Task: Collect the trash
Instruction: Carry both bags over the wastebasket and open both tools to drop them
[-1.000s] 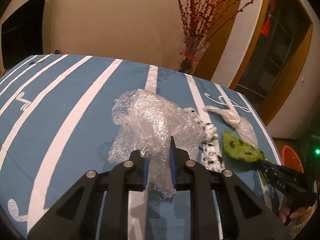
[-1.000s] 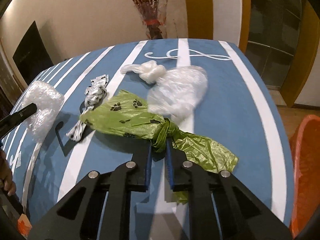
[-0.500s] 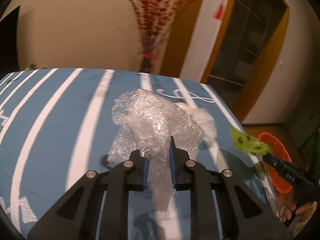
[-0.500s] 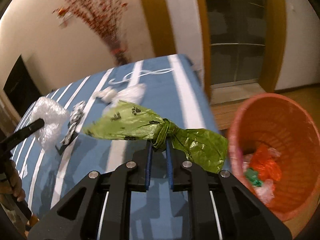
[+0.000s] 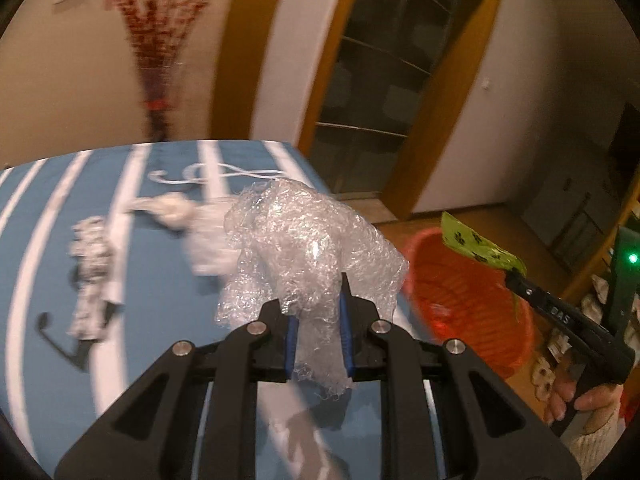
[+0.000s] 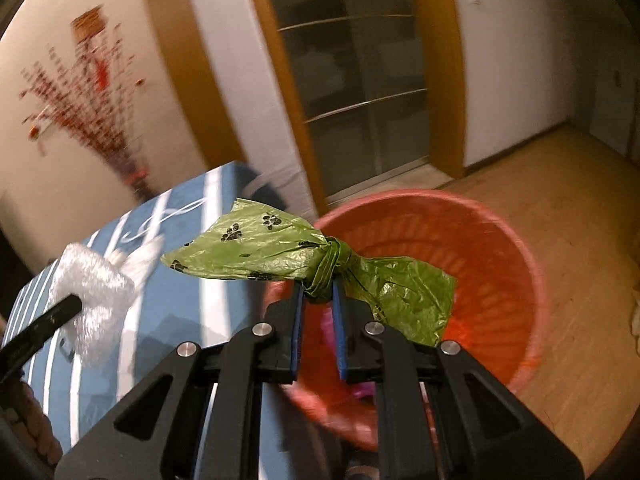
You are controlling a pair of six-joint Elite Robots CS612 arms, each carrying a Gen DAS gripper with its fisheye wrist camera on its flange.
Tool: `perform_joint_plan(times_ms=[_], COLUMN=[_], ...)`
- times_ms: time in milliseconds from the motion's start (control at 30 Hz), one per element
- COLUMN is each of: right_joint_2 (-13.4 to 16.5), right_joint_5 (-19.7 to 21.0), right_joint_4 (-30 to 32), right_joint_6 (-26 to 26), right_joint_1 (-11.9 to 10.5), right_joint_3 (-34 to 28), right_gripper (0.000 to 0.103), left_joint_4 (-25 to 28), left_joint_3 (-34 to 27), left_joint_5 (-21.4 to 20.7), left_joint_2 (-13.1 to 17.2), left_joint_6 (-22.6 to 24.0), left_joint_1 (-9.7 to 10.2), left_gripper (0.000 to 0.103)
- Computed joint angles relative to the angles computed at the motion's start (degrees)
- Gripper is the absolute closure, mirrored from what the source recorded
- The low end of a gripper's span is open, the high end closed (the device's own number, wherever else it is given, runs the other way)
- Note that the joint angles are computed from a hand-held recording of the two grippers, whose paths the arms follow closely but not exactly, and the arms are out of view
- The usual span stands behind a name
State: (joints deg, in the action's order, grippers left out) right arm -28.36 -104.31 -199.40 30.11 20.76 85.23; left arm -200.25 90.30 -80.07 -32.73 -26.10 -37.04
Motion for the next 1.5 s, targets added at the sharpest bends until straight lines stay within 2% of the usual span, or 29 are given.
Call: perform_joint_plan(times_ms=[167, 333, 700, 767, 900, 967, 1100, 1167, 1233, 1300, 1433, 1500], right_joint_2=[-0.47, -0.33, -0.1, -0.05, 0.16, 0.25, 0.24, 0.28, 0.37, 0.45, 0.59, 0.69], right_joint_5=[-2.19, -2.92, -0.1, 0.62, 1.53, 1.22, 0.24, -0.69, -1.75, -2.47, -3.58, -4.35], right_joint_4=[-1.02, -1.27, -1.67, -1.04, -0.62, -0.72, -0.46, -0.38, -0.32, -0.24, 0.34, 0.56], right_joint_6=[2.53, 4.28, 6.1, 6.22, 7.23, 7.61, 7.75, 7.36, 6.7, 6.12, 5.42, 5.4], right_joint_1=[-1.06, -1.77, -3.75, -4.03, -4.39, -4.4, -4.3, -4.12, -3.91, -3.69, -3.37, -3.12], right_joint_3=[1.71, 1.95, 2.19, 2.08, 2.28, 2.49, 2.76, 2.76, 2.7, 2.66, 2.4, 2.18], right_gripper=[0.09, 0.09, 0.089, 0.084, 0.072, 0.061, 0.05, 0.039, 0.033, 0.029, 0.027, 0.02], left_joint_4=[1.66, 4.14, 10.63, 11.82, 13.53, 14.07, 15.03, 14.89, 14.35, 13.87, 13.81, 13.74], left_joint_3=[-4.46, -8.64, -16.07, -17.04, -18.18, -18.4, -18.14, -17.36, -16.34, -15.12, -13.09, -11.86], left_joint_5=[-4.76, -7.64, -10.79, -10.88, -11.11, -11.07, -10.26, -9.04, -7.28, -5.51, -2.68, -0.43], left_joint_2=[1.95, 3.72, 7.3, 7.84, 8.47, 8.72, 8.72, 8.36, 7.92, 7.42, 6.51, 5.92], left_joint_6=[1.08, 2.64, 4.54, 4.73, 4.91, 5.09, 4.71, 4.41, 4.33, 4.57, 4.94, 4.63], left_joint_1=[-1.31, -2.3, -3.31, -3.44, -3.63, -3.59, -3.4, -3.32, -3.44, -3.33, -3.08, -2.8], left_gripper=[0.084, 0.084, 0.084, 0.083, 0.071, 0.063, 0.051, 0.043, 0.031, 0.025, 0.017, 0.015])
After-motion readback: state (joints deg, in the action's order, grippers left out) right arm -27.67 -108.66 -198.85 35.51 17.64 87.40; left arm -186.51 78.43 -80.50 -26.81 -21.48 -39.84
